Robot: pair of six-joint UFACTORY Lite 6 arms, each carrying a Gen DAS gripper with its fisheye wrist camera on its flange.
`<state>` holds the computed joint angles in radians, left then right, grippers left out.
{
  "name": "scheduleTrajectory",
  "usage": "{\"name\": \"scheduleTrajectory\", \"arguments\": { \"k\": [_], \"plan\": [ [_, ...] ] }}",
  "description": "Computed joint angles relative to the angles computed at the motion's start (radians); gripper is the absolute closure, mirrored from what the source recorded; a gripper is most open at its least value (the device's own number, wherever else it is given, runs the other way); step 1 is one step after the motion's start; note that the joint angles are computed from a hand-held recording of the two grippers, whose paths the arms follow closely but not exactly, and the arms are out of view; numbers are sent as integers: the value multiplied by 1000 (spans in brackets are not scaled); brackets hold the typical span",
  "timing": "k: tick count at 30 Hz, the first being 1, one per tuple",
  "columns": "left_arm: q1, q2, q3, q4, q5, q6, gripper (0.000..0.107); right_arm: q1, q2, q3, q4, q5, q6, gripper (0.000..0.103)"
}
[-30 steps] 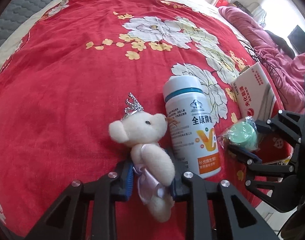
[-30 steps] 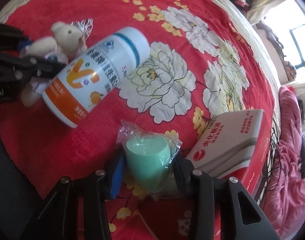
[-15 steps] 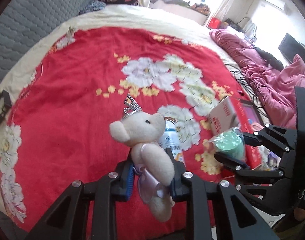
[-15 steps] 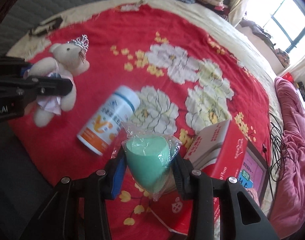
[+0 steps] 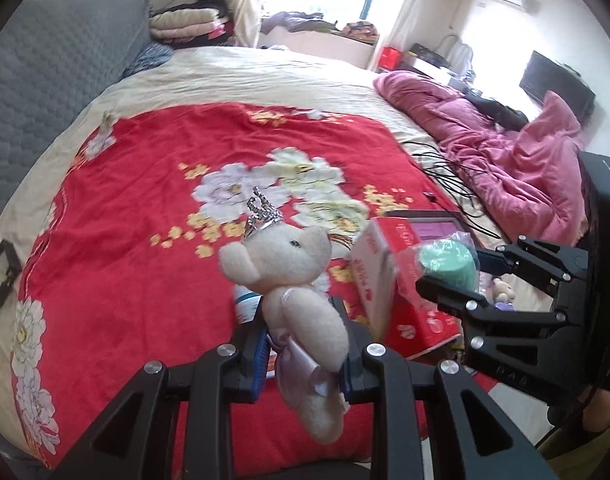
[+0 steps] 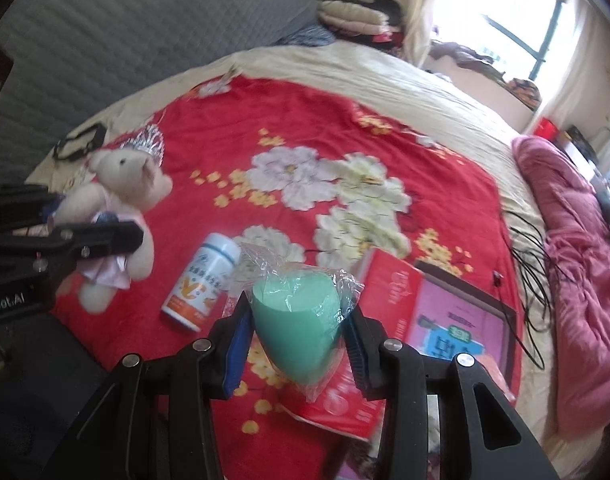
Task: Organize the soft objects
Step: 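Carry the plush bear and green sponge in both grippers over the book, then lower sponge onto book and open right gripper while left gripper lowers bear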
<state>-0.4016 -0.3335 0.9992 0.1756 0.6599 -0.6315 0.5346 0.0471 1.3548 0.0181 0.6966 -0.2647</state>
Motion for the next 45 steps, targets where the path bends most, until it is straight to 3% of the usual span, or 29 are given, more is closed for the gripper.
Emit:
{"name": "scheduleTrajectory", "arguments": {
  "k": [11,17,22,35,45],
  "plan": [
    [-274,341,326,126,12,-172,80,-412,-156,-84,243,79,-317,59],
    [-359,600,579,96,12,-125,80,-672,-154,-116,367,130,-520,59],
    [-390,865,863,23,68,-31,80,-827,-131,-153,440,158,-649,59],
    [-386,1428,1591,-105,325,161,79,-859,-33,-218,452,111,-713,59],
    [-366,1530,1715,-133,359,194,79,-839,51,-216,456,56,-713,59]
  ]
}}
